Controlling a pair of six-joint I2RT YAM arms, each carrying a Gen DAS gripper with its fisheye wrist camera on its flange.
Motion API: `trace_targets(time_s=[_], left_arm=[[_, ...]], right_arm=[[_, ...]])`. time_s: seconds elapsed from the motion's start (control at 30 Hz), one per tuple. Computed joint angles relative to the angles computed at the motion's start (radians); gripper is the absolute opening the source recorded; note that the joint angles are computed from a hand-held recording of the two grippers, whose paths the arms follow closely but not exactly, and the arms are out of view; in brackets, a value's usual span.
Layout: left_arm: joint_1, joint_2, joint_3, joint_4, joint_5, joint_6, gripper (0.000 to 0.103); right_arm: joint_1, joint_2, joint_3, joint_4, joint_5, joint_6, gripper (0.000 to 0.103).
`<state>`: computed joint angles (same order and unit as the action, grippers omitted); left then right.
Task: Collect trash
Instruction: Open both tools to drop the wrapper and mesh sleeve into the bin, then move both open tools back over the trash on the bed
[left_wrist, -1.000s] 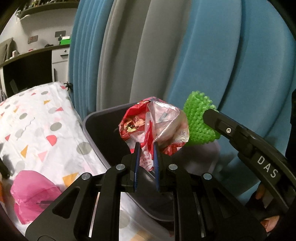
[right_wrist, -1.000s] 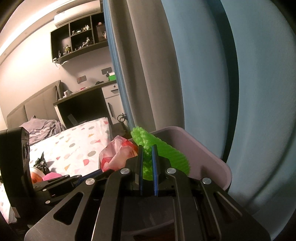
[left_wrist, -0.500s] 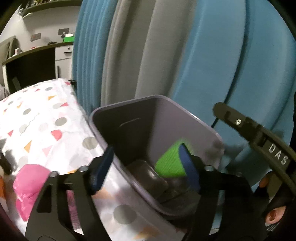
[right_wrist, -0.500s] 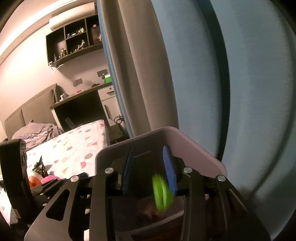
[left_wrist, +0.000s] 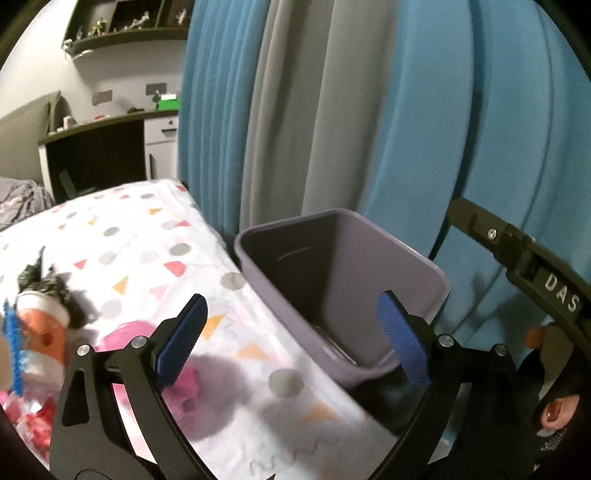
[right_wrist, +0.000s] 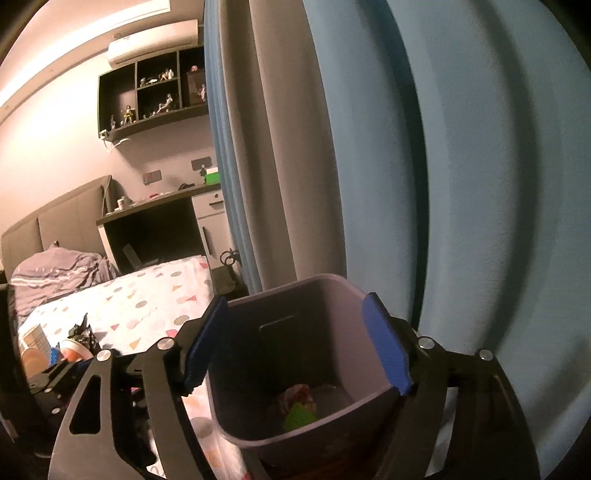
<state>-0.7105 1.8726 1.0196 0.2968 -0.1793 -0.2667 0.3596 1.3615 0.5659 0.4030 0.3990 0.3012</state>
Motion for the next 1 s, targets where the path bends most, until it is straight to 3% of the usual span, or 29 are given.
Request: trace_targets(time_s=[0.27, 0.67, 1.0], left_arm=[[-0.004, -0.232, -0.269, 0.069, -0.082, -0.028, 0.092], [0.077, -0.585, -0.604, 0.056, -0.198, -0.039, 0.092], [0.301, -0.860, -0.780, -0.026, -0.148, -0.047, 0.092]], right_arm=[[0.110, -0.067, -0.055, -0.003, 0.086, 0.034, 0.077], [0.366, 0.037, -0.027, 0.016, 0.219, 0.066, 0.081], [0.490, 0.233, 0.123, -0.018, 0.229, 0.086, 0.083]])
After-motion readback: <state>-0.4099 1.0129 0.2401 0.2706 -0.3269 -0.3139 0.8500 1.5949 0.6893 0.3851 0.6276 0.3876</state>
